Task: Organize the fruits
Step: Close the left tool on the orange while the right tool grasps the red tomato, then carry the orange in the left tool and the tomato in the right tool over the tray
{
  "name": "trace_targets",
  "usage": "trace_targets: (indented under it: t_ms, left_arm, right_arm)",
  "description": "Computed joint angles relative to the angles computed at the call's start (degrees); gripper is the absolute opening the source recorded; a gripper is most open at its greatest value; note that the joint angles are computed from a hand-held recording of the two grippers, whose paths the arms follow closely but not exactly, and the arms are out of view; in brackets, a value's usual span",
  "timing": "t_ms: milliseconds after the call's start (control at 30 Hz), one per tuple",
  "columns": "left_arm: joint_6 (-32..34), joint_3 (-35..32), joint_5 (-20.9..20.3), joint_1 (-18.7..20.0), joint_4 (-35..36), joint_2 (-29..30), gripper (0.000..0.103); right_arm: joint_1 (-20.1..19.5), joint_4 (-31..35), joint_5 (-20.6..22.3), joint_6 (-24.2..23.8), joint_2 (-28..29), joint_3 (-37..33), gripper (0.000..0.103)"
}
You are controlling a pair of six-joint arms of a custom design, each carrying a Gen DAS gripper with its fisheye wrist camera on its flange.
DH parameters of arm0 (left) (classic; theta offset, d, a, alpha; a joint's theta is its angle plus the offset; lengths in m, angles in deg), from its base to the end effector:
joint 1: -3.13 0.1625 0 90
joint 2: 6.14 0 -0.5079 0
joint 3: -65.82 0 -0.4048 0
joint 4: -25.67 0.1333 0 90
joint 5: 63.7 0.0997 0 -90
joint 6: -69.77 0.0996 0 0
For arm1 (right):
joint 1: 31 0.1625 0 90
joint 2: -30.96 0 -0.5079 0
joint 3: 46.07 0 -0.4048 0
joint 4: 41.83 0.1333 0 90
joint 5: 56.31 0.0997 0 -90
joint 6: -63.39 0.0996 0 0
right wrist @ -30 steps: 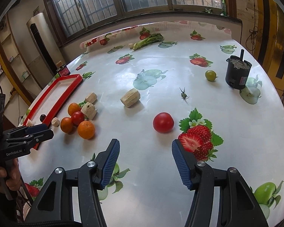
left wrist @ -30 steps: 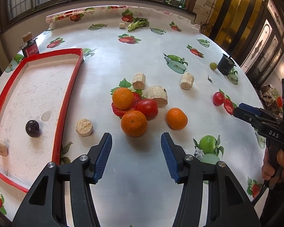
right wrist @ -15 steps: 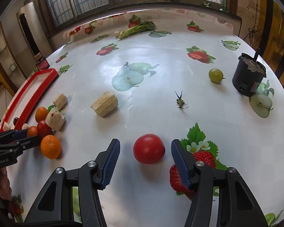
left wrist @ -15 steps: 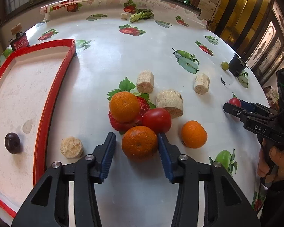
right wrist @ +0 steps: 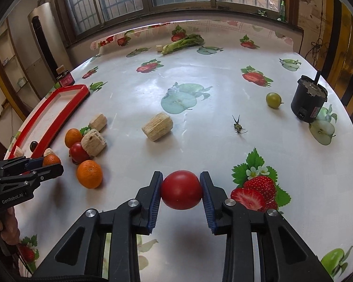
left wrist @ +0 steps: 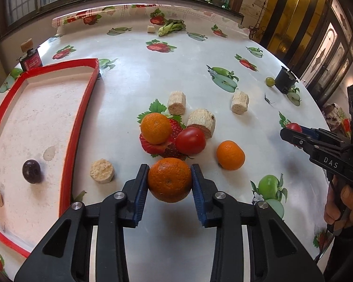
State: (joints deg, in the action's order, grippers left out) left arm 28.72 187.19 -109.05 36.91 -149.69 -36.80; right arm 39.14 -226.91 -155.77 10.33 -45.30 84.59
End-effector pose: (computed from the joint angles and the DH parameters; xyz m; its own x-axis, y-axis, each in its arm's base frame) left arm -0.3230 -0.4606 -0.0631 -0.8007 0.1099 -0.5889 0.4001 0.8297 -0.3892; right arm -0.0585 -0.5062 0.3172 -0.7416 -0.3081 0.5959 -0.5576 0.7770 -0.2921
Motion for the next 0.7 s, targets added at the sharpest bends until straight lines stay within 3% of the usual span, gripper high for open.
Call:
trace_targets:
  t_ms: [700]
  left_arm:
    - [-10.0, 9.09, 6.26, -4.76, 1.6, -7.07, 0.033]
  right_arm:
    - [5.66, 0.05, 2.63, -1.16, -3.4, 6.7, 0.033]
